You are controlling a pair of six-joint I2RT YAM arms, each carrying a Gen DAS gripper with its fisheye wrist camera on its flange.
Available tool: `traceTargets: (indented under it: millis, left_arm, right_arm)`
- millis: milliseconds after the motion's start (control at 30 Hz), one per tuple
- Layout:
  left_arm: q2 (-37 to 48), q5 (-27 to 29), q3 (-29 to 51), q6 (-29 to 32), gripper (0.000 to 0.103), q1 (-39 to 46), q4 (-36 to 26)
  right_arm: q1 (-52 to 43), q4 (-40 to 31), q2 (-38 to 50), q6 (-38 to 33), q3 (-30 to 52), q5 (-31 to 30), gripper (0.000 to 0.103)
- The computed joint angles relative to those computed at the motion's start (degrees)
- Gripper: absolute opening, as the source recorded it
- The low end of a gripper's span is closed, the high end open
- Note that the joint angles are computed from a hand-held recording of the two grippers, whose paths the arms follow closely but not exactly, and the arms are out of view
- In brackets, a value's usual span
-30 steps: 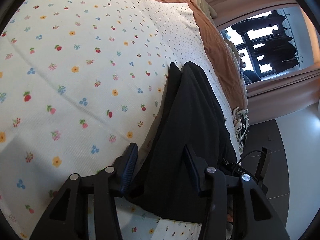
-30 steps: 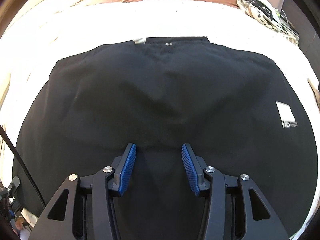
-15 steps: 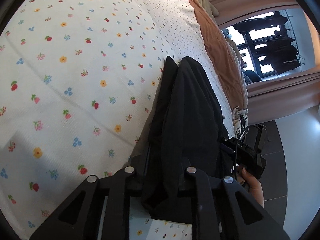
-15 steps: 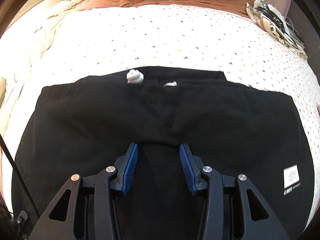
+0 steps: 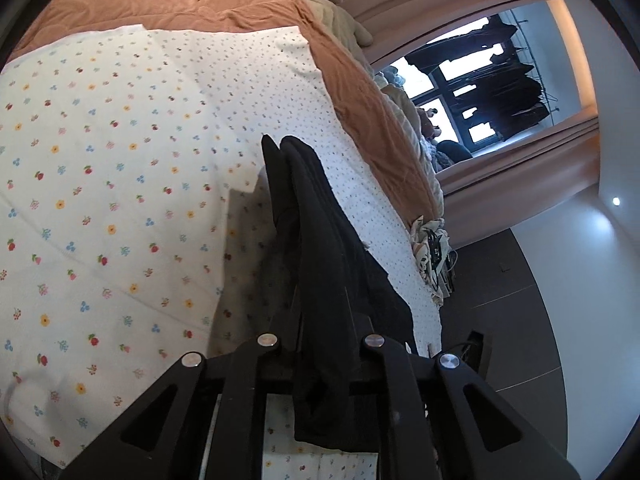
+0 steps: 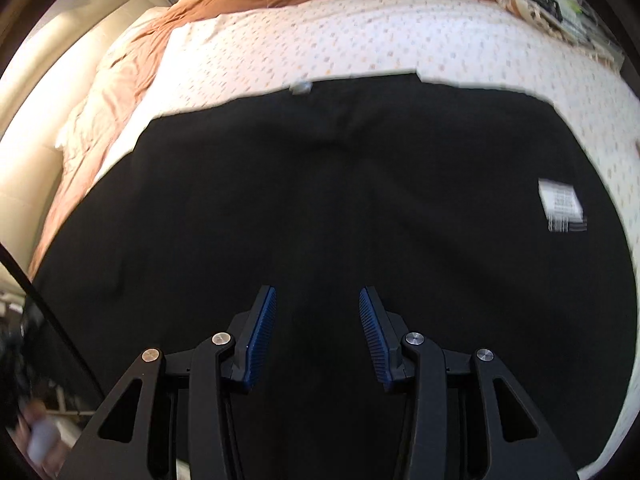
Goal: Fold large clothes
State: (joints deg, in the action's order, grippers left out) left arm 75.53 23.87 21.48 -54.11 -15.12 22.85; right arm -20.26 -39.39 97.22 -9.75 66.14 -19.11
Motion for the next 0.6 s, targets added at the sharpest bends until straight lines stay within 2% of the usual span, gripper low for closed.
traceTargets:
  millis: [267, 300, 433, 600]
  left_arm:
    - [-6.4, -4.4, 5.3, 0.3, 0.013, -6.3, -8.6]
    - [-6.9, -5.1, 6.1, 0.5, 0.013, -7.3, -9.7]
    - [-7.7, -8.0, 10.0, 1.3, 0.013, -12.2, -13.6]
    - [-6.2, -12.3, 15.4, 2.0, 0.013, -19.1, -16.9]
  right_arm:
    - [-3.0, 3.5, -3.0, -3.5, -11.8, -4.3, 0.039]
    - [-3.7, 3.1, -0.9, -4.2, -10.2, -5.0, 0.037]
    - [-6.0, 6.9, 1.4, -4.8, -14.7, -8.5, 0.03]
    - [-7.2, 11.6, 5.6, -5.3, -17.1, -10.7, 0.028]
